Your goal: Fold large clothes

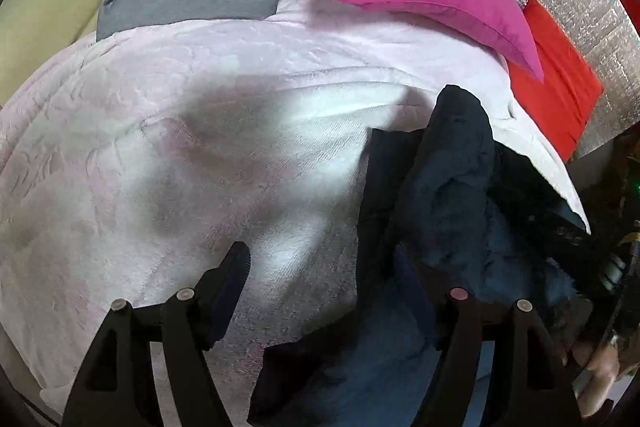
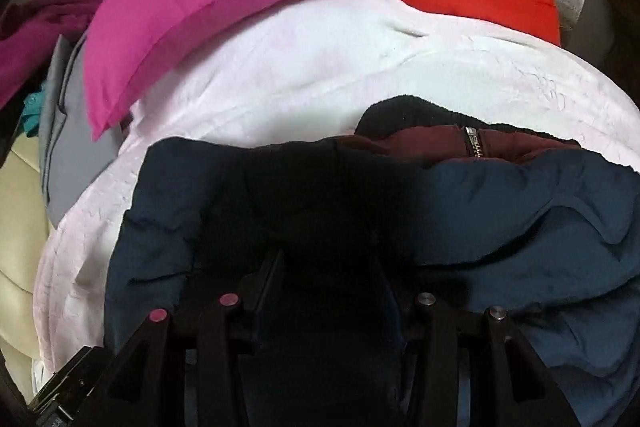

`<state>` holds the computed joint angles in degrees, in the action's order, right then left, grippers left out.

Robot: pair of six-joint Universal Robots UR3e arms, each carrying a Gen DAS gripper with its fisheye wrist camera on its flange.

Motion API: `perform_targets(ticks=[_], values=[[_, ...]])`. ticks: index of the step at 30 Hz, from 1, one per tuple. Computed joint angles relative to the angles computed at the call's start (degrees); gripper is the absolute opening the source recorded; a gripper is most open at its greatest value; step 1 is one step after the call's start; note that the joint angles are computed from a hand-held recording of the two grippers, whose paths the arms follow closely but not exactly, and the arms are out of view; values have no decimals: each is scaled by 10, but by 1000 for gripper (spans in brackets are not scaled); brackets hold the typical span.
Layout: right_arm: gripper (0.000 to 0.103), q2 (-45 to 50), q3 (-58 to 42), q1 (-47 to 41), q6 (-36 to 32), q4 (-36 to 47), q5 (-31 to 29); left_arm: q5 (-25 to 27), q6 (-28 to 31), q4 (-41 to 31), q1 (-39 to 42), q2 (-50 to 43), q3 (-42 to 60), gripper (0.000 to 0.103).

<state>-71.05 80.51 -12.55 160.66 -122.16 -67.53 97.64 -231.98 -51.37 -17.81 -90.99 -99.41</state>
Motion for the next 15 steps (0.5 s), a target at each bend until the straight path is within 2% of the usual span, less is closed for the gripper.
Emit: perform_targets(ticks=[4,7,9,11,14,15], values=[[49,-66,36,-72,-40,51,77,24,4,-11,-13,-6,19,74],[49,-185,107,-185,-125,133,158,57,12,3,-37,-9,32,75],[50,-251,124,-288,-218,244,203,73,22,19,-56,-9,38,75],[50,-284,120,-371,-303,341,223,79,32,32,-67,-8,40,75],[51,-298,86,-495,-447,514,222,91,40,37,-86,-14,53,75],[51,-294,65,-547,-517,596,216,87,41,32,-90,-16,58,75]])
